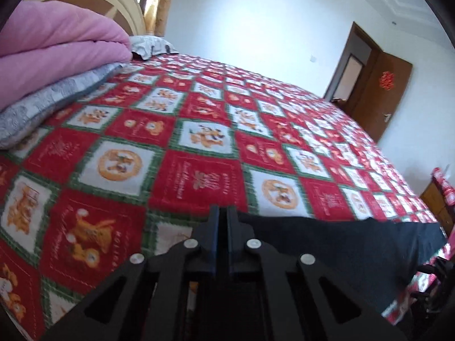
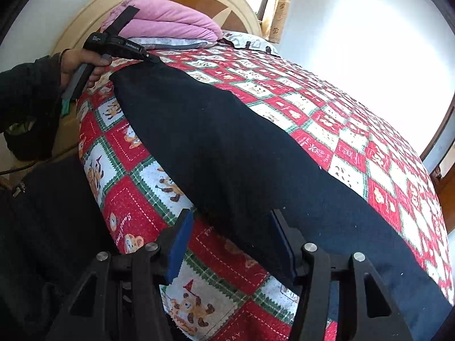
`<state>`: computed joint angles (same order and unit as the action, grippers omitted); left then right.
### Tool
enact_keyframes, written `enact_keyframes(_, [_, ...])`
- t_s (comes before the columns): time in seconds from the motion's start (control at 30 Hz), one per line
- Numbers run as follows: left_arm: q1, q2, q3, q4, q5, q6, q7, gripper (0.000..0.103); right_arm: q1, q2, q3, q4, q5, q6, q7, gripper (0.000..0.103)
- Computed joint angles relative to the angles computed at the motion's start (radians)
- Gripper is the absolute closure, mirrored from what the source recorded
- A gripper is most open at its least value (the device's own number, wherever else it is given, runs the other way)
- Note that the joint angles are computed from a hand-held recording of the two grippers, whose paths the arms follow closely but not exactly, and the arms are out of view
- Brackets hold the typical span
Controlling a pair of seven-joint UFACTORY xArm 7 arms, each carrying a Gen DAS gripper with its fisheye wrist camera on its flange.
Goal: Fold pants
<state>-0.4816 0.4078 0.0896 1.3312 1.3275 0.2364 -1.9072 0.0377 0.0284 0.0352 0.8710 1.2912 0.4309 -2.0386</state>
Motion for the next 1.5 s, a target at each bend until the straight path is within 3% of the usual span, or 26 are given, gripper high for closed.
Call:
enact_keyframes(0.07, [0.022, 0.025, -0.034, 0.011, -0.103, 0.052, 0.121, 0.098, -0.001, 0.018, 0.0, 0.015, 0.001, -0.012, 0.03, 0.047])
enact_keyframes(0.1, [0.0, 0.028, -0.001, 0.005, -0.12, 0.029, 0.118, 0.098, -0.003, 0.028, 0.001, 0.024, -0.001, -0.023, 0.049, 0.047])
enact_keyframes(0.2, [-0.015, 0.018, 0.007, -0.013, -0.107, 0.052, 0.098, 0.098, -0.017, 0.053, 0.002, 0.06, 0.006, -0.039, 0.119, 0.047])
enact_keyframes(0.3, [-0.017, 0.02, -0.005, -0.025, -0.105, 0.094, 0.103, 0.098, -0.028, 0.111, -0.004, 0.113, -0.136, -0.067, 0.328, 0.047])
enact_keyframes(0.37, [-0.039, 0.0, 0.022, -0.048, -0.061, 0.082, 0.04, 0.098, -0.033, 0.141, 0.004, 0.128, -0.231, -0.112, 0.43, 0.047])
enact_keyframes(0.5, [-0.085, -0.084, -0.001, -0.092, 0.05, 0.238, -0.062, 0.093, -0.094, 0.119, 0.033, 0.128, -0.236, -0.065, 0.451, 0.047])
enact_keyframes(0.57, [-0.092, -0.116, -0.034, -0.101, 0.056, 0.312, -0.055, 0.085, -0.116, 0.101, 0.03, 0.133, -0.212, -0.038, 0.432, 0.047])
enact_keyframes(0.6, [-0.092, -0.127, -0.049, -0.101, 0.06, 0.338, -0.056, 0.074, -0.124, 0.098, 0.026, 0.139, -0.197, -0.03, 0.422, 0.047])
enact_keyframes(0.67, [-0.095, -0.14, -0.08, -0.09, 0.109, 0.36, -0.081, 0.041, -0.141, 0.101, 0.006, 0.165, -0.198, -0.014, 0.442, 0.047])
enact_keyframes(0.7, [-0.094, -0.136, -0.099, -0.075, 0.111, 0.372, -0.073, 0.035, -0.153, 0.108, -0.003, 0.185, -0.187, -0.016, 0.451, 0.047])
enact_keyframes(0.83, [-0.075, -0.04, -0.156, 0.057, 0.068, 0.319, 0.039, 0.032, -0.207, 0.161, -0.028, 0.284, -0.179, -0.032, 0.53, 0.047])
enact_keyframes(1.0, [-0.109, 0.122, -0.142, 0.233, -0.037, 0.243, 0.139, 0.032, -0.322, 0.235, -0.049, 0.412, -0.15, -0.098, 0.676, 0.047])
enact_keyframes(1.2, [-0.142, 0.231, -0.123, 0.33, -0.215, 0.279, 0.234, 0.032, -0.445, 0.329, -0.075, 0.525, -0.234, -0.082, 0.873, 0.046])
enact_keyframes(1.27, [-0.163, 0.238, -0.095, 0.325, -0.229, 0.272, 0.223, 0.032, -0.468, 0.372, -0.088, 0.574, -0.303, -0.042, 0.958, 0.046])
enact_keyframes(1.33, [-0.195, 0.239, -0.058, 0.322, -0.221, 0.267, 0.212, 0.029, -0.508, 0.398, -0.063, 0.605, -0.307, -0.017, 0.964, 0.046])
enact_keyframes(1.5, [-0.25, 0.249, 0.022, 0.322, -0.216, 0.239, 0.205, 0.025, -0.546, 0.403, 0.0, 0.593, -0.341, -0.077, 0.968, 0.046])
